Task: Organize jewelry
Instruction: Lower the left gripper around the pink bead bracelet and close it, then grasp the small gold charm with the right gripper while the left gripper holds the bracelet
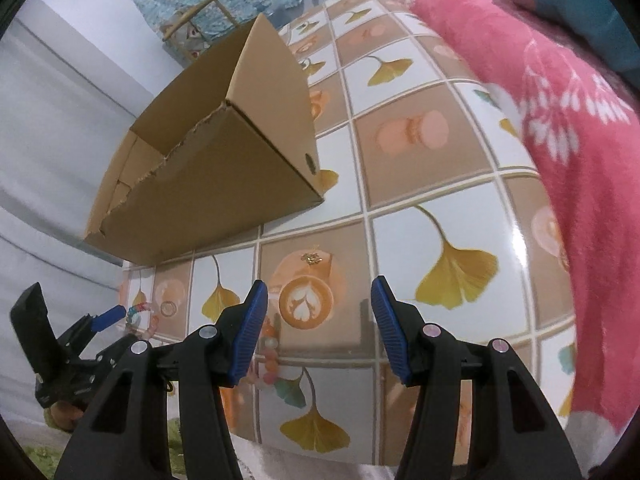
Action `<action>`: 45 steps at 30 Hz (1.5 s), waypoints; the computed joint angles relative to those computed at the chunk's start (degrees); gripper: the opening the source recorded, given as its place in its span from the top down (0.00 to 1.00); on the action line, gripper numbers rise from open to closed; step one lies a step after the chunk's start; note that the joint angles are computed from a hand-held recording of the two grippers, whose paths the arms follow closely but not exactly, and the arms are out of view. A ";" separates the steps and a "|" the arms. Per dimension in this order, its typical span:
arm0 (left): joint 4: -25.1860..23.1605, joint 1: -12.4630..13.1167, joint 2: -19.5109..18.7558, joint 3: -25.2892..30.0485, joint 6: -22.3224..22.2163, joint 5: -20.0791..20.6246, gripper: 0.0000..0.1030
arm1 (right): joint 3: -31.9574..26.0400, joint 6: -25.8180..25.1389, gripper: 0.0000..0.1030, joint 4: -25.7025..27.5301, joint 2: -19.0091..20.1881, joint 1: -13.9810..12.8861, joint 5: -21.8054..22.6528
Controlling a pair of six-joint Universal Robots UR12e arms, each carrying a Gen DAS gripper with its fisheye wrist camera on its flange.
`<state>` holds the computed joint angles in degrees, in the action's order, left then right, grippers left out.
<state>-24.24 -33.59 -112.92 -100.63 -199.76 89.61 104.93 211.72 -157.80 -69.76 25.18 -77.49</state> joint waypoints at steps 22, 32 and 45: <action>1.22 -4.09 -10.31 10.97 19.34 -7.55 0.33 | -0.57 -1.54 0.51 -1.97 1.14 0.20 -0.67; 3.15 -4.73 -11.00 11.16 22.60 -2.93 0.82 | -0.73 -0.48 0.51 -1.73 1.58 -0.10 -0.34; 2.46 -2.94 -7.98 7.09 16.67 0.36 0.82 | -2.11 -3.33 0.51 -0.38 2.44 1.00 -1.81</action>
